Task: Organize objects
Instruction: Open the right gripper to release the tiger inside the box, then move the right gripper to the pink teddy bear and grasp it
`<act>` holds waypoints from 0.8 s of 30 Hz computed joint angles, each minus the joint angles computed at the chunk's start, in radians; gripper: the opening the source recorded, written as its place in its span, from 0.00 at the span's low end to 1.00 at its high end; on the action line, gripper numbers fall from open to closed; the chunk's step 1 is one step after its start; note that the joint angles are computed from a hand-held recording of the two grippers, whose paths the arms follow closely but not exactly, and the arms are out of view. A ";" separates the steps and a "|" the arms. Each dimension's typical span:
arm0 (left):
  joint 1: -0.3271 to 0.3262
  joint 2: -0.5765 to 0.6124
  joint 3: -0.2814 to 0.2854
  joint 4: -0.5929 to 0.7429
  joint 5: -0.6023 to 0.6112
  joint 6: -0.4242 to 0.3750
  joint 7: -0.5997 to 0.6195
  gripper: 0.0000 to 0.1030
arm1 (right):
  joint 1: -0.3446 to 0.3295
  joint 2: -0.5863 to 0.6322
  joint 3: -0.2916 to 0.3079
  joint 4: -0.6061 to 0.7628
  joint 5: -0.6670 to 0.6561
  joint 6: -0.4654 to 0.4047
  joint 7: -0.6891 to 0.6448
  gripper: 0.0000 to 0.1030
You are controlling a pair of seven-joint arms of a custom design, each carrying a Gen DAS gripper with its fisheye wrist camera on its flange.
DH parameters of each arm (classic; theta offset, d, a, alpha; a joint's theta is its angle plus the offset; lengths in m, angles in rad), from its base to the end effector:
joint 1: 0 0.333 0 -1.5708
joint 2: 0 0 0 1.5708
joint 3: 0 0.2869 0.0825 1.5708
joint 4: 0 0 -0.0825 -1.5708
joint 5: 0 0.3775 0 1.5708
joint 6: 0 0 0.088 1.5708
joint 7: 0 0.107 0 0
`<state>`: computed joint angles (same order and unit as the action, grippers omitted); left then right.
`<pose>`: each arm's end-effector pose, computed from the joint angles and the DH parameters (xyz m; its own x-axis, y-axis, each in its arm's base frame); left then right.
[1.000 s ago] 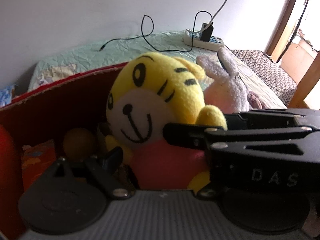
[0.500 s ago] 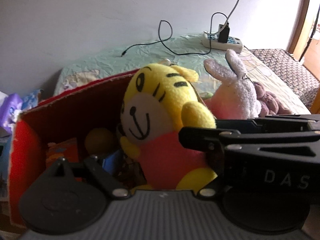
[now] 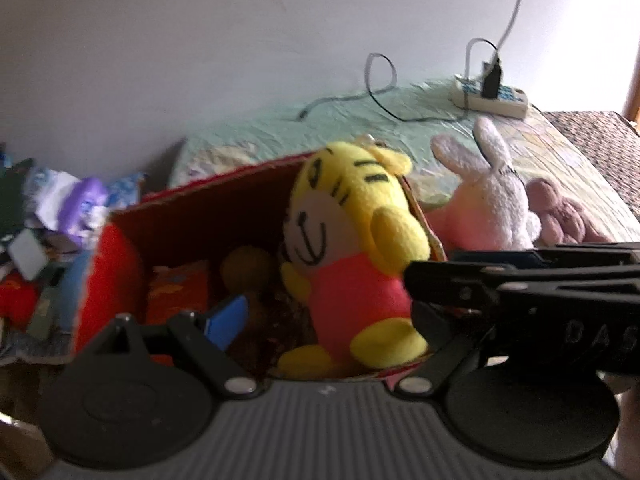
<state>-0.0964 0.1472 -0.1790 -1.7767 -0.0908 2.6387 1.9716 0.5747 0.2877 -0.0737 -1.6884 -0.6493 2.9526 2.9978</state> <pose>0.6207 -0.1664 0.5297 -0.5123 -0.8453 -0.1519 -0.5981 0.4780 -0.6433 0.5676 0.3632 0.5119 -0.0421 -0.8379 -0.5441 -0.5996 0.4568 -0.6571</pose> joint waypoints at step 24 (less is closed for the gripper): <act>-0.139 -0.075 -0.075 -0.115 -0.209 -0.016 0.115 0.89 | -0.289 -0.422 0.133 -0.607 -0.091 0.078 0.186 0.39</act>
